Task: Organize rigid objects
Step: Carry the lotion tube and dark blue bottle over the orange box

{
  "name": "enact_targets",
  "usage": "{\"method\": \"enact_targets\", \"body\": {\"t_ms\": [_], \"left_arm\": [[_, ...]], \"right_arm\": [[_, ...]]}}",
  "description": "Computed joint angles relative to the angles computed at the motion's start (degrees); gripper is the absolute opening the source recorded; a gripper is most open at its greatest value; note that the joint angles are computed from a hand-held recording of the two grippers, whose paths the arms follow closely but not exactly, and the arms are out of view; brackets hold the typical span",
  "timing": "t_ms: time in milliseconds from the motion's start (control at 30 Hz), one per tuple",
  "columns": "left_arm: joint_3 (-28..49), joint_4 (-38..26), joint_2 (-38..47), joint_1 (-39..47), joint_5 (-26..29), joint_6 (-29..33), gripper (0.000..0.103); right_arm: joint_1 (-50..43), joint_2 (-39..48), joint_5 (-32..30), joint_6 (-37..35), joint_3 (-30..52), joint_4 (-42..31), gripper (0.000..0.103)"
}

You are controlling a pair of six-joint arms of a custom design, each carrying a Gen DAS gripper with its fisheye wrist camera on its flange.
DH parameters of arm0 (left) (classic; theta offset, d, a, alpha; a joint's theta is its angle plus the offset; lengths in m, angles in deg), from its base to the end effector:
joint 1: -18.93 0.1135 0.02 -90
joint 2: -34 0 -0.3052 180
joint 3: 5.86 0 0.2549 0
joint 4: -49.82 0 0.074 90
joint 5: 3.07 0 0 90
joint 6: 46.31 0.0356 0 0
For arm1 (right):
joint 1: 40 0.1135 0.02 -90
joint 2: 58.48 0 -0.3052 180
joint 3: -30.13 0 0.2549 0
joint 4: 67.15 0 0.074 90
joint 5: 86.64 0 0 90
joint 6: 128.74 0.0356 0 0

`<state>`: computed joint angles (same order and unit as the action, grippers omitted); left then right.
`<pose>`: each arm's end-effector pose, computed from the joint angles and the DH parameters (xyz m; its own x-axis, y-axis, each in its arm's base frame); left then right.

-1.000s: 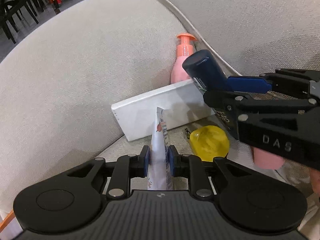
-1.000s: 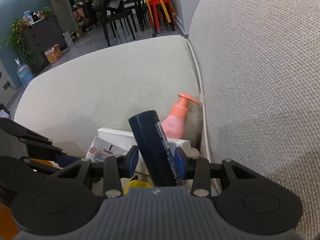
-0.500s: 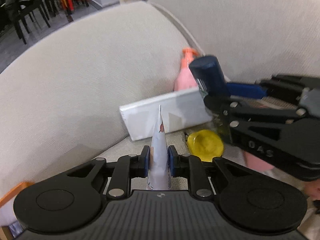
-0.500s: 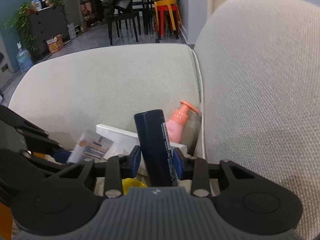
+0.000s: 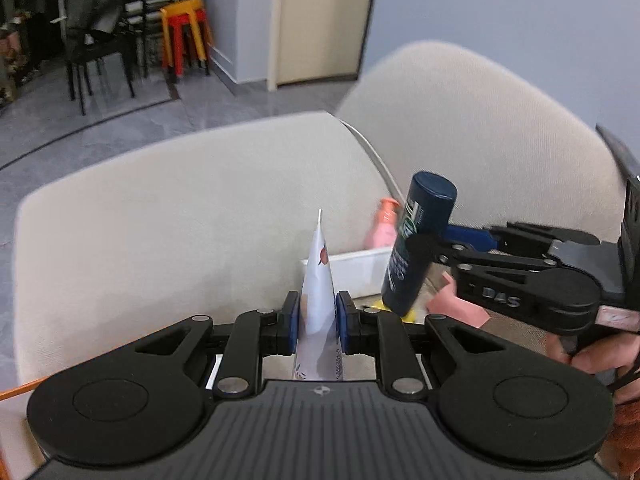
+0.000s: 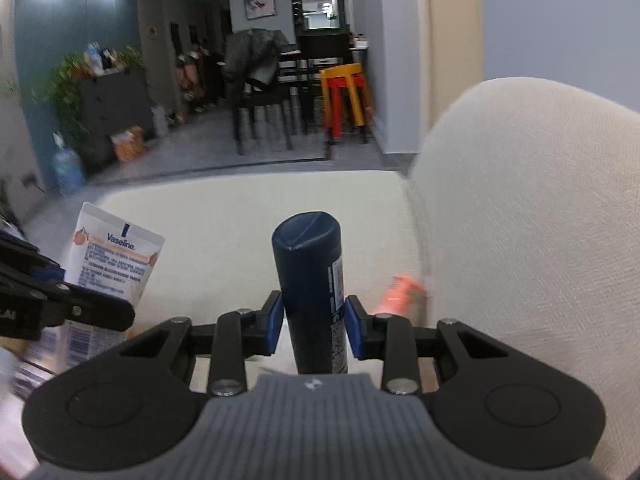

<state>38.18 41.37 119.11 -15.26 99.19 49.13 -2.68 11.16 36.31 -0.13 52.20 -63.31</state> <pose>0.2082 -0.1505 0.1674 -0.5635 0.4948 -0.6616 0.7198 0.6870 -0.0992 0.1397 0.0821 0.1397 -0.5520 0.2376 -0.7993 0.1897 0.9692 0.1571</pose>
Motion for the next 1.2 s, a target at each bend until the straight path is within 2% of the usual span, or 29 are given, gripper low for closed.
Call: {"method": "enact_targets", "body": {"t_ms": [100, 200, 333, 467, 533, 700, 867, 967, 1000, 1200], "left_arm": [[-2.3, -3.4, -6.8, 7.8, 3.2, 3.6, 0.021], [-2.8, -5.7, -9.2, 15.0, 6.1, 6.1, 0.021], [-2.0, -11.0, -9.3, 24.4, 10.4, 10.9, 0.021], [-1.1, -13.2, -4.1, 29.6, 13.3, 14.5, 0.021], [-1.1, -11.5, 0.2, 30.7, 13.4, 14.8, 0.021], [1.9, -10.6, 12.0, 34.5, 17.8, 15.4, 0.021], [6.5, -8.4, 22.4, 33.7, 18.0, 14.6, 0.021], [7.1, -9.2, 25.6, 36.6, 19.0, 18.0, 0.021], [7.9, -11.3, 26.5, 38.8, 19.6, 20.2, 0.021], [14.9, -15.1, 34.2, 39.6, 20.9, 15.6, 0.021]], "right_arm": [[4.9, -4.7, -0.5, 1.3, 4.1, -5.3, 0.032], [9.6, -4.5, -0.5, 1.0, 9.4, -8.2, 0.032], [11.8, 1.0, -9.0, 1.7, 17.0, -9.3, 0.032], [12.0, 11.1, -18.3, 4.7, 24.5, -10.5, 0.032], [11.8, 17.7, -21.4, 5.7, 28.9, -12.9, 0.032], [12.8, 29.6, -24.0, 9.4, 37.0, -18.9, 0.032], [13.0, 37.4, -25.6, 9.8, 43.9, -24.9, 0.031], [10.4, 41.0, -27.6, 8.0, 47.2, -27.2, 0.031], [10.0, 40.9, -27.6, 7.8, 47.2, -27.1, 0.031], [7.9, 45.2, -28.0, 8.2, 52.1, -29.1, 0.031]]}}
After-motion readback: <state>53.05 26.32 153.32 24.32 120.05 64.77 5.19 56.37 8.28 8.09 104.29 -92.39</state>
